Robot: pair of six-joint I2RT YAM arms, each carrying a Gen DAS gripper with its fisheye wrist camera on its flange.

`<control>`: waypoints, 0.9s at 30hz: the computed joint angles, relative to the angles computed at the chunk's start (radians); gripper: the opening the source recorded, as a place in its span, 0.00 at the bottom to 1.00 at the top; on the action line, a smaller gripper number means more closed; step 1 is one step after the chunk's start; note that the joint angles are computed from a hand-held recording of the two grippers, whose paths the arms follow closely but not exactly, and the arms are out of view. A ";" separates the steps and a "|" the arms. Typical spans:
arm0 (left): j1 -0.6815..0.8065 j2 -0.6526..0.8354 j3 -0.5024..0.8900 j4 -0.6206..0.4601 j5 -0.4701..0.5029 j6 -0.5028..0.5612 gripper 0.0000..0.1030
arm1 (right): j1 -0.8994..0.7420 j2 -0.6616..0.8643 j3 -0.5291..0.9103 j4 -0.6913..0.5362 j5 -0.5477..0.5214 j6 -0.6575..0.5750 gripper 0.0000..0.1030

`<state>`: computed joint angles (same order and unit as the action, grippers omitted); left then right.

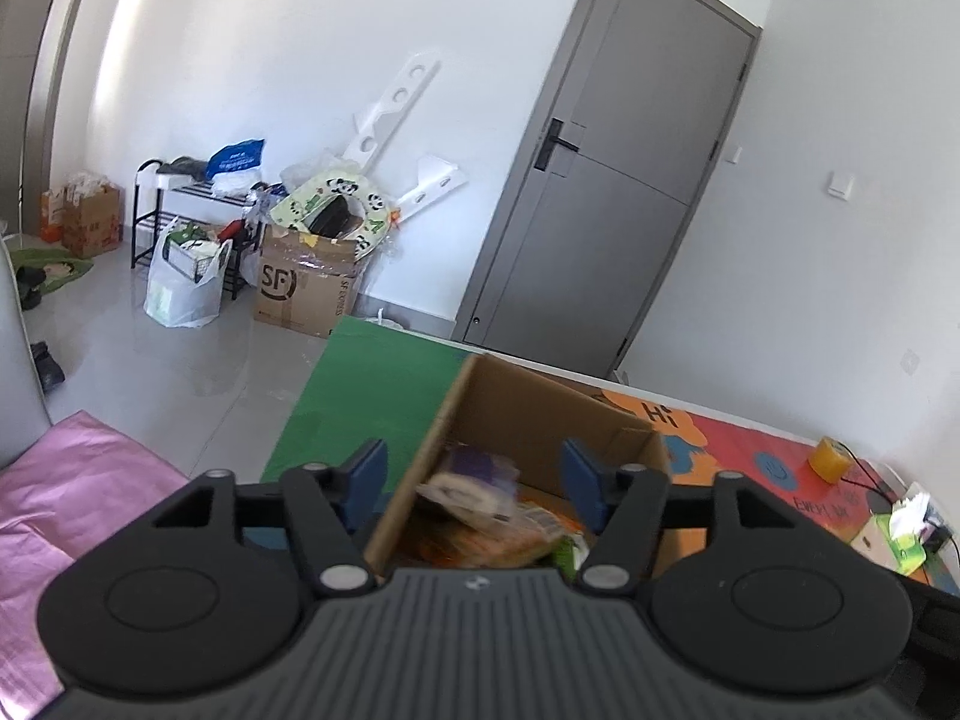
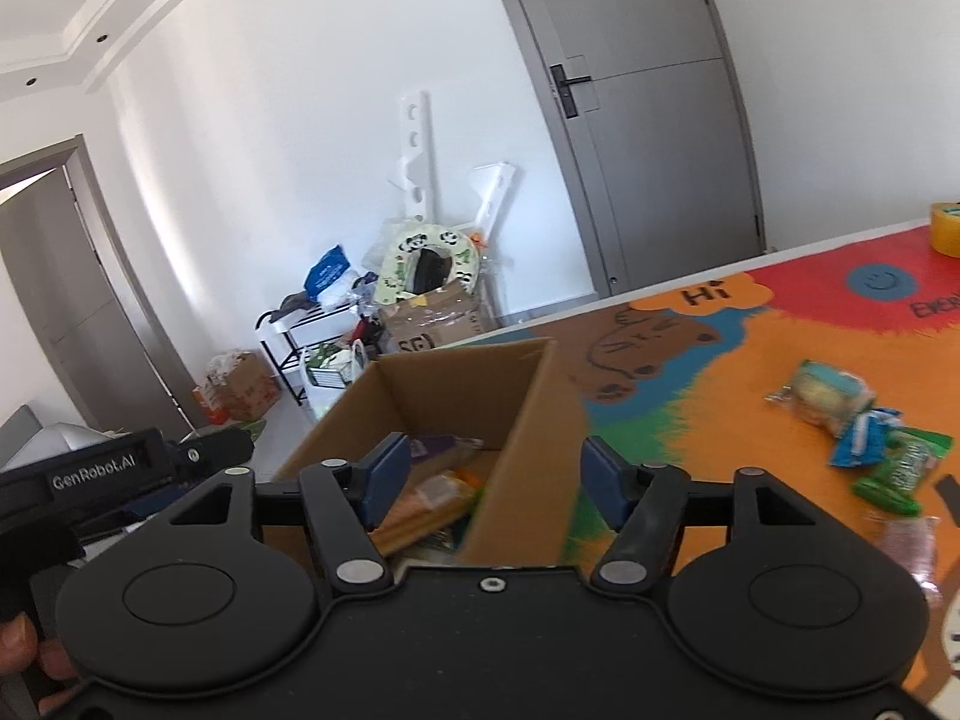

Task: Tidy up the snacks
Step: 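Move both tools back over the remaining snacks on the table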

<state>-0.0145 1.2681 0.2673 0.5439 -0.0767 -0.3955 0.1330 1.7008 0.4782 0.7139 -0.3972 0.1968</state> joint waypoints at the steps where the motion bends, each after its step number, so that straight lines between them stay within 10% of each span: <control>1: -0.022 0.000 0.002 -0.004 -0.015 0.001 0.68 | -0.013 -0.004 -0.007 0.001 -0.007 -0.003 0.66; 14: -0.279 0.014 0.032 -0.047 -0.214 -0.031 0.82 | -0.236 -0.059 -0.096 0.033 -0.113 -0.067 1.00; 27: -0.506 0.069 0.076 -0.062 -0.356 -0.076 0.83 | -0.473 -0.062 -0.126 0.002 -0.233 -0.153 1.00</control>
